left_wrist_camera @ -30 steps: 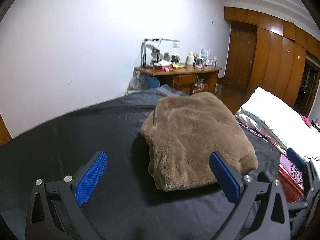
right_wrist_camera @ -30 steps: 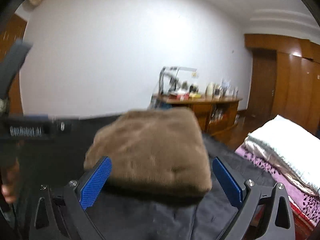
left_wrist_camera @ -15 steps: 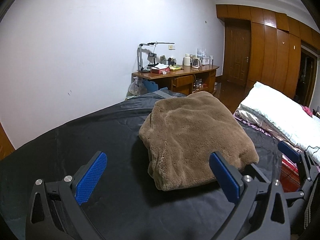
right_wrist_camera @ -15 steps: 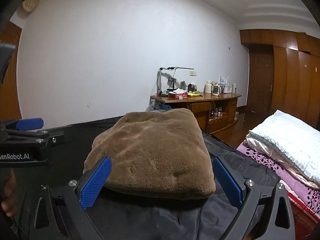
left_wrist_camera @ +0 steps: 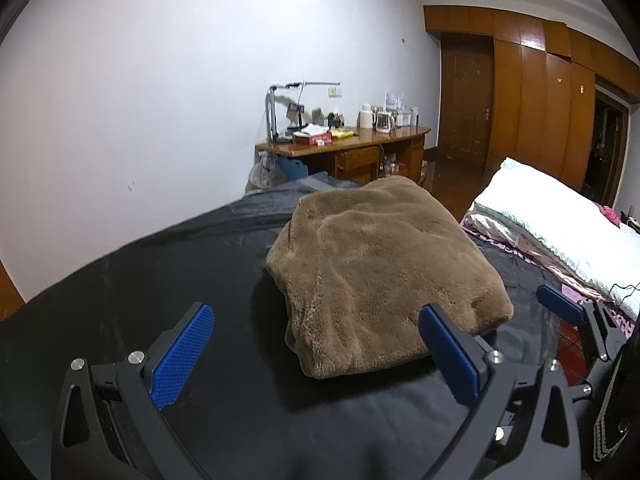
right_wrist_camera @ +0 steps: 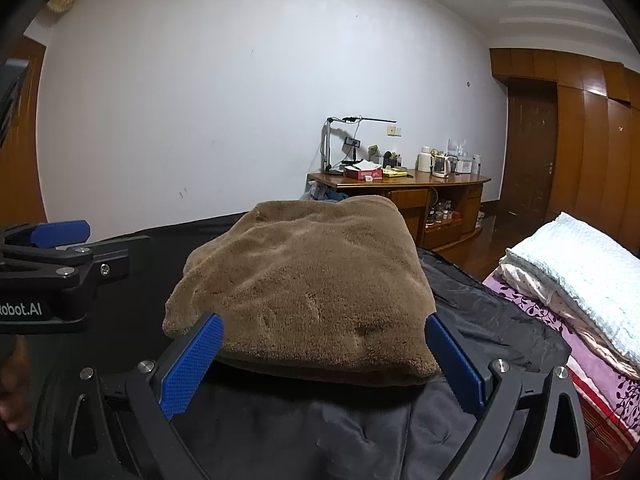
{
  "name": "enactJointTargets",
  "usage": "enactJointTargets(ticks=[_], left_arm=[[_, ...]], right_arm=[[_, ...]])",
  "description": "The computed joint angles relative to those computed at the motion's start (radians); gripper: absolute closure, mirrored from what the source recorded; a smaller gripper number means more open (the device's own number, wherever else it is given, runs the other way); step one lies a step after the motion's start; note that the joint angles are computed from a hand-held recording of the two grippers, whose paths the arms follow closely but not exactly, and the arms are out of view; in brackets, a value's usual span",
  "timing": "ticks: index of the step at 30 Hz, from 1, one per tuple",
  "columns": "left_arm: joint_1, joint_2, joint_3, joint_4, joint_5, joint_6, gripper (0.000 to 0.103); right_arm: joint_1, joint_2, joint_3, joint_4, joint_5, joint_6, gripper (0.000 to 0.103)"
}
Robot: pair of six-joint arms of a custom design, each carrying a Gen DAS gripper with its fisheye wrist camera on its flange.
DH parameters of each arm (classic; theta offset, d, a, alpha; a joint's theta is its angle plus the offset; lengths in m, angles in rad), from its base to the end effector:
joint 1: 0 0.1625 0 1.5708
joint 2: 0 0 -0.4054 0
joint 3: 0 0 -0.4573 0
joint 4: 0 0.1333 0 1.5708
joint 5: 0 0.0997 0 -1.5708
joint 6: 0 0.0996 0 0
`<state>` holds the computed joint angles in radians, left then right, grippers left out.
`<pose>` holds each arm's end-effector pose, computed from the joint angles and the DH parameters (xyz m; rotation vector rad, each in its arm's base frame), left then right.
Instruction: Fold clothes
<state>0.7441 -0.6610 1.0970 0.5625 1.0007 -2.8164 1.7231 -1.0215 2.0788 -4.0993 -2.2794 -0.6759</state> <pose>-0.3854 -0.6091 0.0938 1.2194 2.2864 -0.9235 0.1468 -0.5050 0.2016 0.1678 -1.8377 1.3623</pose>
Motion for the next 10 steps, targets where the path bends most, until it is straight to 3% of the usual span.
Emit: enactJointTargets(ticks=[5, 10], left_arm=[[-0.009, -0.019, 0.039, -0.063, -0.029, 0.043, 0.0], [-0.007, 0.002, 0.008, -0.016, -0.017, 0.022, 0.0]], right_arm=[[-0.003, 0.002, 0.002, 0.004, -0.003, 0.0, 0.001], [-0.006, 0.002, 0.006, 0.014, -0.005, 0.006, 0.001]])
